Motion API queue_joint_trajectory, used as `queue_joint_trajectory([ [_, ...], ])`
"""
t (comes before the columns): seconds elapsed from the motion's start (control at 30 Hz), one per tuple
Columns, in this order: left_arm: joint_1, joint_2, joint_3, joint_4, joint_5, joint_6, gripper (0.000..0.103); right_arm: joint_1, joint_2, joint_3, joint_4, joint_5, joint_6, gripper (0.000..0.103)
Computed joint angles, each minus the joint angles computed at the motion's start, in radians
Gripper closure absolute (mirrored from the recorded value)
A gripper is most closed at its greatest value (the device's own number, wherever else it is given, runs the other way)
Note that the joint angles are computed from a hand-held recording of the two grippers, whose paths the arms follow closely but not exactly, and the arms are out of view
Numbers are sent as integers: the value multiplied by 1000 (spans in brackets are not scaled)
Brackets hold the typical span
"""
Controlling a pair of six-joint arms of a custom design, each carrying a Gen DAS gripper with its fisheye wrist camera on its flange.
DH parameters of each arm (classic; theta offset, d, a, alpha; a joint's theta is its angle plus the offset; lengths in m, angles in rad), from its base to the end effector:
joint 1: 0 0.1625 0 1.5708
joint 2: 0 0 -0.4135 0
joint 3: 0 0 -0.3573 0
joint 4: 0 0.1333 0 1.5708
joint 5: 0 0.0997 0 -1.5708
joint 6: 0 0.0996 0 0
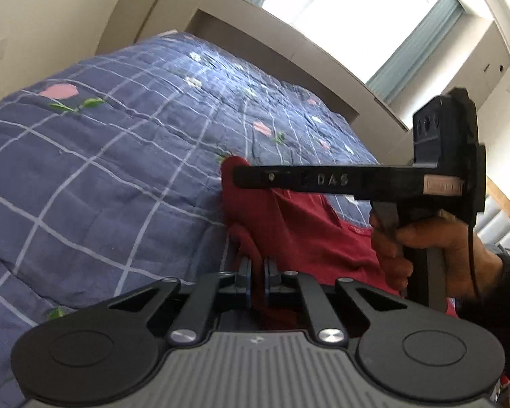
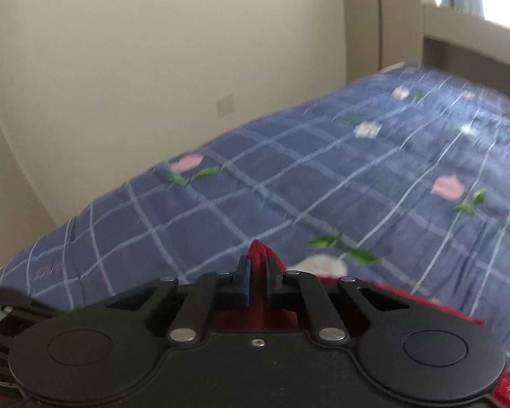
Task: Fold small clothes
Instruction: 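Lift the sweater with both grippers, bringing the grippers toward each other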
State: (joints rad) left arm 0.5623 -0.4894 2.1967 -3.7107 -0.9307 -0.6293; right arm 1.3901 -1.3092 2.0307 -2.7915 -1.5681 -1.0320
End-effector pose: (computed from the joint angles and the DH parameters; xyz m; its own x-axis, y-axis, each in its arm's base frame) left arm -0.2698 -0.3979 -0.0278 -0.9690 0.1558 -0.1916 0.2446 0.7121 -0.6581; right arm 0.0397 -0.5261 0.2862 -0.6403 -0.6498 0.4097 -0.7636 0.5963 -0.2477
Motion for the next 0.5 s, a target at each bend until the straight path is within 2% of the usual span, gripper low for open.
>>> queue_joint_trajectory([
  [0.13,-17,19,32,-106,25,-64,99,-13,7,5,-54,46,35,95],
  [0.23,-20,26,45,-132,40,-118,99,-6,23,11,-66,28,17,95],
  [0.27,-20,24,47,-121,45,-129,99,-5,25,17,-69,24,11,92],
  [0.37,-35,12,45,-41,87,-167,95,-11,23,21,-69,38,10,69],
  [0.4,-44,5,42,-1,107,-180,89,-20,10,28,-74,57,8,54],
  [0.43,-56,-2,43,40,134,-197,83,-27,1,30,-80,67,9,45],
  [0.47,-68,-7,42,77,158,-206,65,-37,-16,36,-88,80,7,29],
  [0.5,-76,-10,41,93,174,-194,47,-52,-38,46,-100,96,1,23],
])
